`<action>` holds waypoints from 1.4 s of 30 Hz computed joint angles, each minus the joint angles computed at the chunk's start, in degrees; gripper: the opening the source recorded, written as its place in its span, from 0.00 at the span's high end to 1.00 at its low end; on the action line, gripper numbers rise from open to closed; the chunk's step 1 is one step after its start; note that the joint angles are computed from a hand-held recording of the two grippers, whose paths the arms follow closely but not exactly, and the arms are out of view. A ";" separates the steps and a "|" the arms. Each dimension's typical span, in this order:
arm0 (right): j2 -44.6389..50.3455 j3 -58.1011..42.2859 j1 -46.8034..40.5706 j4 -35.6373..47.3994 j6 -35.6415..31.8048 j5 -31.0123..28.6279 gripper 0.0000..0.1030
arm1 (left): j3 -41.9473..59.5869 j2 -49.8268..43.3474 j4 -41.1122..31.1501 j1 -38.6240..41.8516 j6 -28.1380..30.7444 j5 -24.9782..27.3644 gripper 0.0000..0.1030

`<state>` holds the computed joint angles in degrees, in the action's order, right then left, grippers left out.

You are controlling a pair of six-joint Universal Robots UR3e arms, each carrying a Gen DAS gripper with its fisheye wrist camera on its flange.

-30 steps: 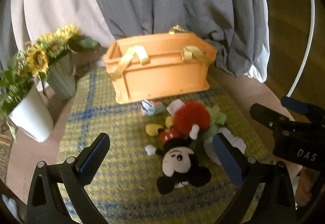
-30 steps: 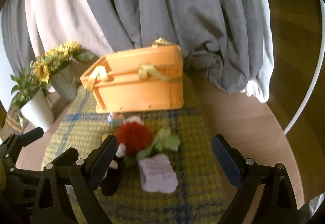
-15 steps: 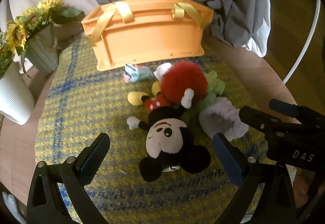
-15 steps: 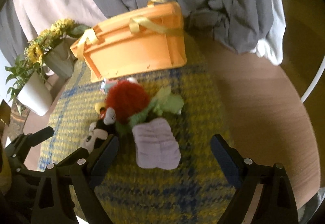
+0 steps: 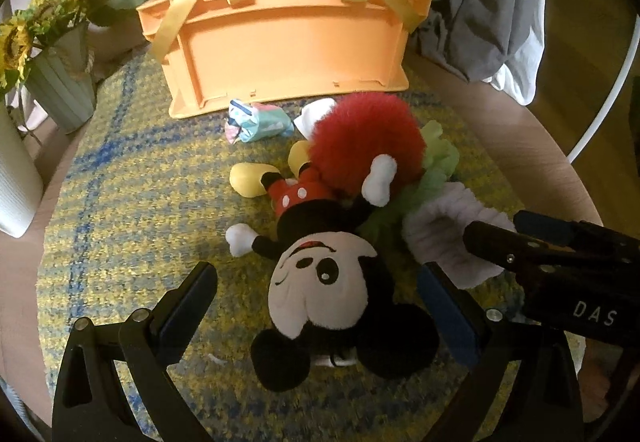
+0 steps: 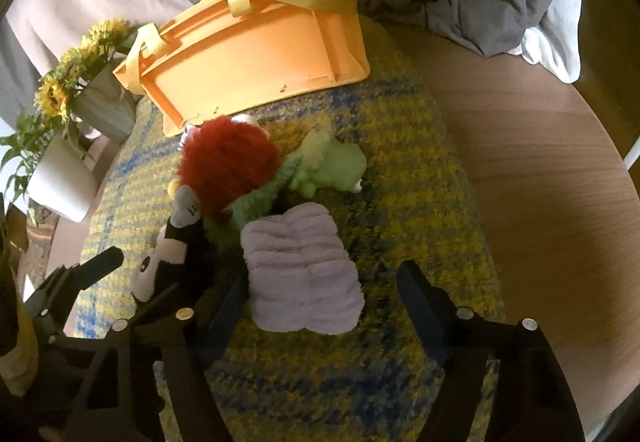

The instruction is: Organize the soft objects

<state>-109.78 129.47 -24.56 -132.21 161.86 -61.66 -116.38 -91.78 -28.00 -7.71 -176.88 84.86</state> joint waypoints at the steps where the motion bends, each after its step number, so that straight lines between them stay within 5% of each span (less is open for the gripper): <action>1: 0.41 0.08 0.20 -0.51 -0.10 -0.17 0.30 | 0.15 -0.59 0.08 0.04 0.19 -0.22 0.05; 7: 2.25 -0.14 0.90 -0.91 -0.74 -0.15 0.49 | 0.15 -1.80 -0.42 0.76 0.52 -3.13 0.31; 12: -0.54 0.95 1.41 -1.76 -0.86 -1.26 0.54 | -1.69 -0.45 2.47 -0.22 -0.07 -0.73 0.38; 27: -11.17 -0.96 0.52 5.09 -1.76 -0.08 0.56 | -7.25 11.69 1.65 3.01 1.24 -1.98 0.41; 42: -14.18 -4.67 3.13 2.33 1.65 0.64 0.56 | -8.05 20.08 2.39 7.65 2.08 -3.84 0.41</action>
<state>-123.96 124.80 -21.42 -129.88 163.51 -61.03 -124.43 -71.70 -25.60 -0.06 -174.80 81.01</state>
